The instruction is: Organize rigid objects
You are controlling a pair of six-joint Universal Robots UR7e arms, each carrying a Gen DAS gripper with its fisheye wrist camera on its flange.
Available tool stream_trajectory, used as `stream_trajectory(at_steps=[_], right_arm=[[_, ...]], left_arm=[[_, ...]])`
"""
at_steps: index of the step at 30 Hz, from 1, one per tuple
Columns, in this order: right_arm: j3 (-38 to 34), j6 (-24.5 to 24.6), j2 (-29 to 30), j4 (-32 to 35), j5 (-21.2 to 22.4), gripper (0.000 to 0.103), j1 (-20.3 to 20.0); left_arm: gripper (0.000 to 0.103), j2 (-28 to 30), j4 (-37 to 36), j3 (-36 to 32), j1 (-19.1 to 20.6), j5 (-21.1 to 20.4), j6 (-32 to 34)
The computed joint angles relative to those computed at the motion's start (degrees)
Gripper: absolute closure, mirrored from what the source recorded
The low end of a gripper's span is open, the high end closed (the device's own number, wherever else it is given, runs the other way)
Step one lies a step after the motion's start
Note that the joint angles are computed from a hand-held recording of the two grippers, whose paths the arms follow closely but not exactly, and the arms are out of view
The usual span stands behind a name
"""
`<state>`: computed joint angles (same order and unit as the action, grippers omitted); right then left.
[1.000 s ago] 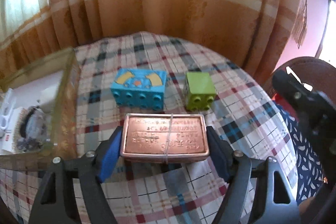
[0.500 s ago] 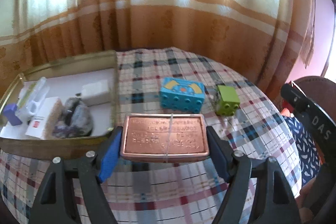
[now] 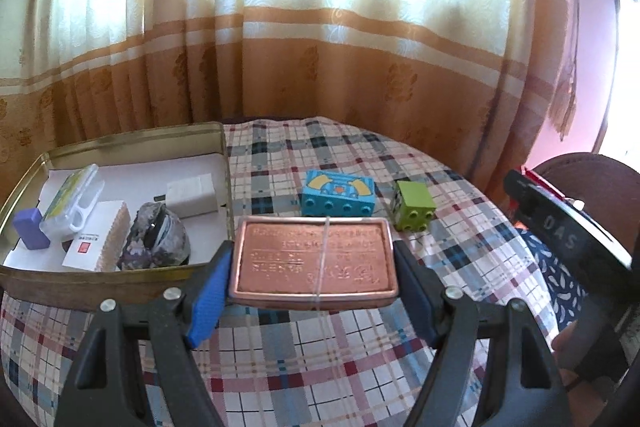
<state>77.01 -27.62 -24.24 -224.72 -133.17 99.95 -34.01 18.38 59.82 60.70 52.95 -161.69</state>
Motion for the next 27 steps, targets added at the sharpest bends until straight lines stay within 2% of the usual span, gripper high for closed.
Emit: stream_trajectory(at_steps=[10,14,20,24,27], right_arm=[[-0.24,-3.0,0.89,-2.67,0.43,0.032,0.86],[1.4,-0.09,0.37,-1.17,1.89,0.032,1.04],[0.03,-2.82,1.82,-2.39,2.28,0.032,1.94],[0.85,-0.15,1.63,-0.67,3.52,0.032,2.07],[-0.03,-1.23,2.4,-0.9,4.13,0.032,2.55]], left_arm=[[0.026,-3.89,-6.03,5.29,0.24,-0.38,2.35],[0.026,-5.28,-8.67,6.85,0.66,-1.95,3.4],[0.026,-6.67,-9.42,7.65,1.34,-1.93,2.47],[0.026,-7.56,-10.51,8.41,1.73,-2.58,2.8],[0.026,-8.17,-10.83,8.52,2.22,-2.89,2.02]])
